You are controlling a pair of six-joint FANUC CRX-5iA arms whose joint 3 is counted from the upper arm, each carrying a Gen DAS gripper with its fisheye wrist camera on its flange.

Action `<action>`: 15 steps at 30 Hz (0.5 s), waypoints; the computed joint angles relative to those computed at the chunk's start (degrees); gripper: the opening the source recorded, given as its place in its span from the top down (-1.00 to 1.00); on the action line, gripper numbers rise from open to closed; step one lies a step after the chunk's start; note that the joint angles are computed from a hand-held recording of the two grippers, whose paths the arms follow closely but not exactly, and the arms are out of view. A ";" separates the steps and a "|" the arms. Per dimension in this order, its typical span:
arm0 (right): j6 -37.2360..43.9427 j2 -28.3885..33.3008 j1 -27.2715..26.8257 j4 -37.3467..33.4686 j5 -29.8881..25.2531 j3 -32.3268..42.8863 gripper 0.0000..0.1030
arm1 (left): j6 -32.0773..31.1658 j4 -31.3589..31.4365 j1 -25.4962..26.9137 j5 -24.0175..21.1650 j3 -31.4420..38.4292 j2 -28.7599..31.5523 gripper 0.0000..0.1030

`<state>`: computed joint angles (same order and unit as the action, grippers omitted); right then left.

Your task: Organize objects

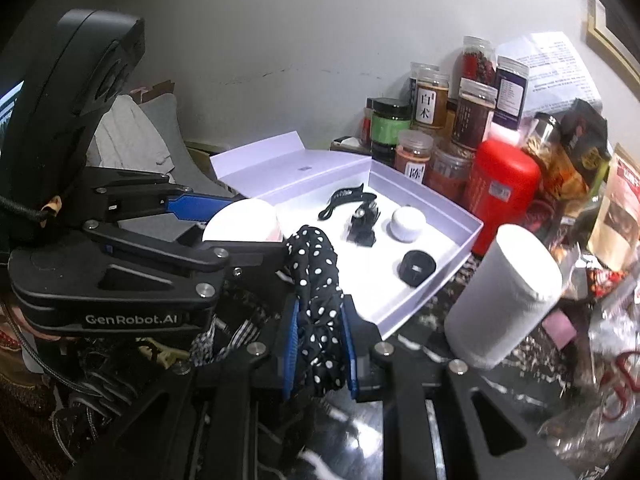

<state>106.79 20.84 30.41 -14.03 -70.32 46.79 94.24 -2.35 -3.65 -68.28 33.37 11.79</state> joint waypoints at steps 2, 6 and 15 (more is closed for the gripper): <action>0.06 1.71 -0.04 0.21 -0.57 2.42 0.63 | -0.30 0.16 0.52 0.09 1.18 0.97 0.05; 0.29 5.15 -0.32 0.40 -1.73 7.46 0.63 | -0.94 0.84 1.49 0.40 3.35 2.84 0.05; 0.42 14.61 -1.13 -0.03 -6.27 21.99 0.63 | -1.85 1.21 2.80 -0.10 9.35 7.86 0.05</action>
<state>107.21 35.46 29.28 -14.06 -76.59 68.78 92.38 -1.14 -0.85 -68.38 42.72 19.65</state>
